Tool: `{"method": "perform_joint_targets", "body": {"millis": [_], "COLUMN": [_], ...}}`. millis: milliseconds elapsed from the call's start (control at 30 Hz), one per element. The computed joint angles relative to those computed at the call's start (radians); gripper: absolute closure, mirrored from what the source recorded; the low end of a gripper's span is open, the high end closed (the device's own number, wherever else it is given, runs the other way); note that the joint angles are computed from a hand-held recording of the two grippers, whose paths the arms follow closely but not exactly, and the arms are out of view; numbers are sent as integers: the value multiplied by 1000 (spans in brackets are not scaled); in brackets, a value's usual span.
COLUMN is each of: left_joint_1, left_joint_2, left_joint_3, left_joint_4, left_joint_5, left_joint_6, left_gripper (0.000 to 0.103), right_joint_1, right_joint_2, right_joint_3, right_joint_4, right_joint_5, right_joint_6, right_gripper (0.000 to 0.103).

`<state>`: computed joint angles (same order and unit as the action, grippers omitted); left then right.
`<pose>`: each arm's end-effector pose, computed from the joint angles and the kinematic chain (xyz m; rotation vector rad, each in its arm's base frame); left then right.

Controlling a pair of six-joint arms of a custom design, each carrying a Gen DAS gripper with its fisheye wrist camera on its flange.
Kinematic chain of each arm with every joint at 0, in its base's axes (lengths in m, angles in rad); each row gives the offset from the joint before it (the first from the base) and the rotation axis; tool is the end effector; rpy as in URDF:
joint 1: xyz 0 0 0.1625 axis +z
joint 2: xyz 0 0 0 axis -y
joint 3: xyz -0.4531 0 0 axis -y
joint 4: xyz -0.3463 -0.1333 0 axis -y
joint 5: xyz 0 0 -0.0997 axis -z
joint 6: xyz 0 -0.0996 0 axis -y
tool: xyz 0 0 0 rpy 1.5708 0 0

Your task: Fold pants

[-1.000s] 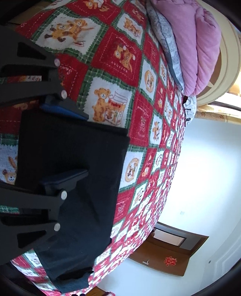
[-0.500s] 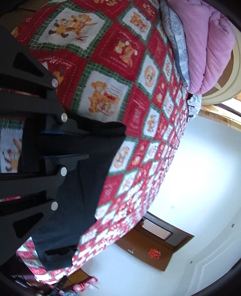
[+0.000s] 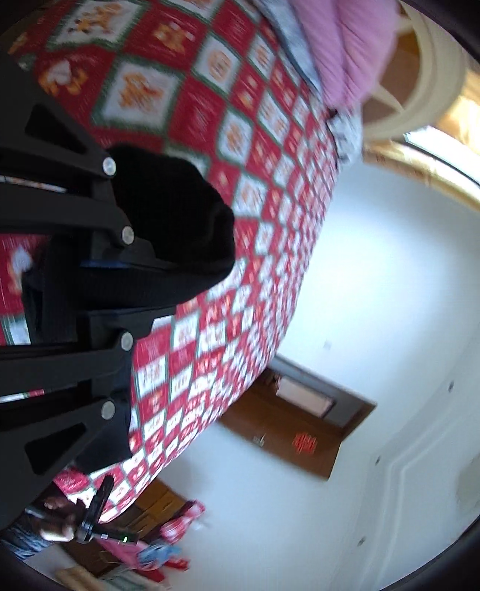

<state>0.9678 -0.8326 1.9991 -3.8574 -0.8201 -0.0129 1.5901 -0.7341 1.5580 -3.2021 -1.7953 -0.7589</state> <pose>-0.1462 -0.5672 0.2373 0.1235 2.3344 -1.6271 0.1248 -0.7085 0.2168 0.8386 -2.3633 0.8956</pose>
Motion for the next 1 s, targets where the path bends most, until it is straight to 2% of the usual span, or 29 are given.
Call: {"method": "perform_joint_targets", "body": {"millis": [200, 367, 733, 833, 1000], "left_joint_1": [-41, -58, -52, -55, -54], "left_joint_2": [32, 73, 206, 244, 336], "left_joint_3": [-126, -234, -462, -522, -643], "left_joint_4": [158, 304, 579, 644, 766], "left_joint_5": [-72, -139, -259, -281, -259], "left_joint_6": [83, 118, 114, 105, 134], "left_gripper": [88, 88, 88, 88, 88], "right_joint_1": [-19, -34, -66, -73, -81], "right_joint_2": [-4, -5, -2, 0, -1], "right_joint_3": [-24, -39, -65, -70, -76], "right_joint_4": [8, -35, -94, -96, -99], "right_joint_5": [0, 1, 10, 11, 17], "right_joint_6": [64, 117, 221, 245, 275], "right_gripper": [33, 33, 33, 33, 33]}}
